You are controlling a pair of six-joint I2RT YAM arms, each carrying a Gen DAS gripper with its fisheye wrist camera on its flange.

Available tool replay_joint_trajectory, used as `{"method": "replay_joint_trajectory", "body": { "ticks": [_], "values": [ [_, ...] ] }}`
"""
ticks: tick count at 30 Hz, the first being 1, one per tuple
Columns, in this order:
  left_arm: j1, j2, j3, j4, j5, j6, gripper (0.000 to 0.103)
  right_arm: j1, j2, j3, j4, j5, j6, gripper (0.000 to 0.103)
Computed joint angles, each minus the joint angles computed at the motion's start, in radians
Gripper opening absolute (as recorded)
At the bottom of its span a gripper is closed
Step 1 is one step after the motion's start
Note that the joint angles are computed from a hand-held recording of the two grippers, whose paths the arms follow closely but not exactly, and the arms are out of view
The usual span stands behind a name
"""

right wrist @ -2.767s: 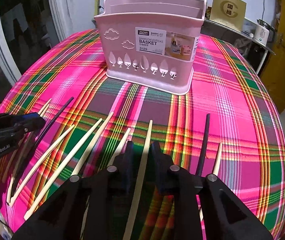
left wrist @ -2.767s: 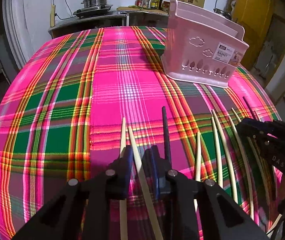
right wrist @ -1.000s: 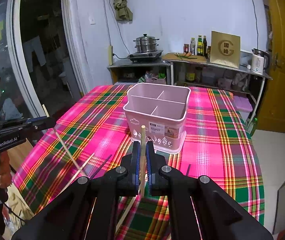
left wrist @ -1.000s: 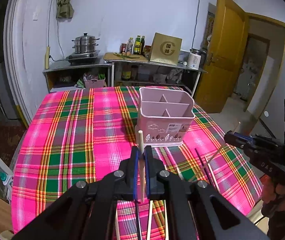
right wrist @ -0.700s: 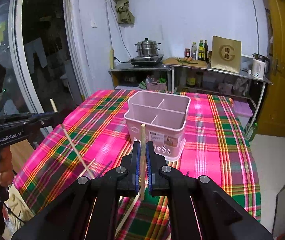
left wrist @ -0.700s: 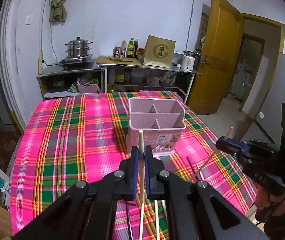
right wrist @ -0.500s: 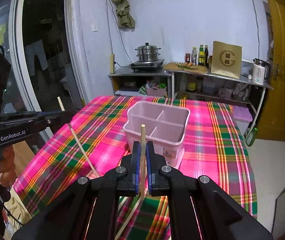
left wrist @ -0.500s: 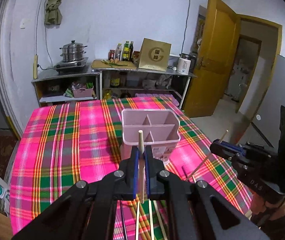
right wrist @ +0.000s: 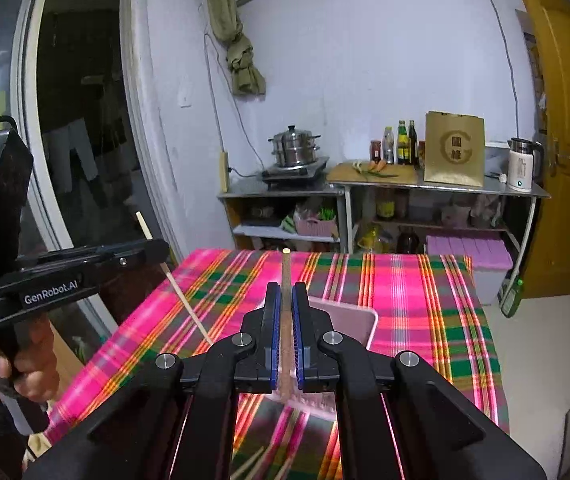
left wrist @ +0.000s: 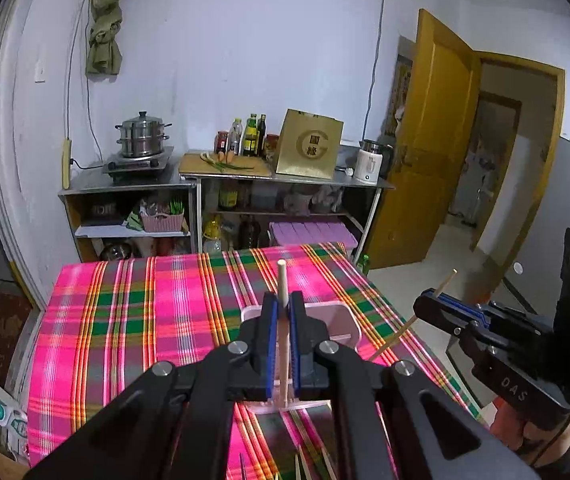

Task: Organize utensils
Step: 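Lift the held chopstick upright with the left tool while the right tool carries its own toward the pink basket, then lower the chopstick into the basket and open the left tool while the right tool releases its own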

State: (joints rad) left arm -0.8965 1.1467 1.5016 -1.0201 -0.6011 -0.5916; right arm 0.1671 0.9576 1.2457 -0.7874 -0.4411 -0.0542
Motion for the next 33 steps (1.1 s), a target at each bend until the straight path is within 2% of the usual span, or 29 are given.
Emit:
{"method": "replay_joint_trajectory", "body": {
  "ticks": [7,20,28,33],
  "values": [
    [0.113,0.039,-0.003,0.098,0.073,0.087,0.006,0.049,0.084,0.02,0.093,0.039,0.05,0.006],
    [0.267,0.062,-0.219,0.283,0.245,0.108,0.006,0.071,0.196,-0.096,0.232,0.063,0.083,0.006],
    [0.305,0.054,-0.292,0.323,0.294,0.099,0.006,0.064,0.23,-0.138,0.252,0.05,0.077,0.006],
    [0.296,0.04,-0.311,0.325,0.291,0.093,0.007,0.061,0.233,-0.141,0.232,0.043,0.064,0.006]
  ]
}}
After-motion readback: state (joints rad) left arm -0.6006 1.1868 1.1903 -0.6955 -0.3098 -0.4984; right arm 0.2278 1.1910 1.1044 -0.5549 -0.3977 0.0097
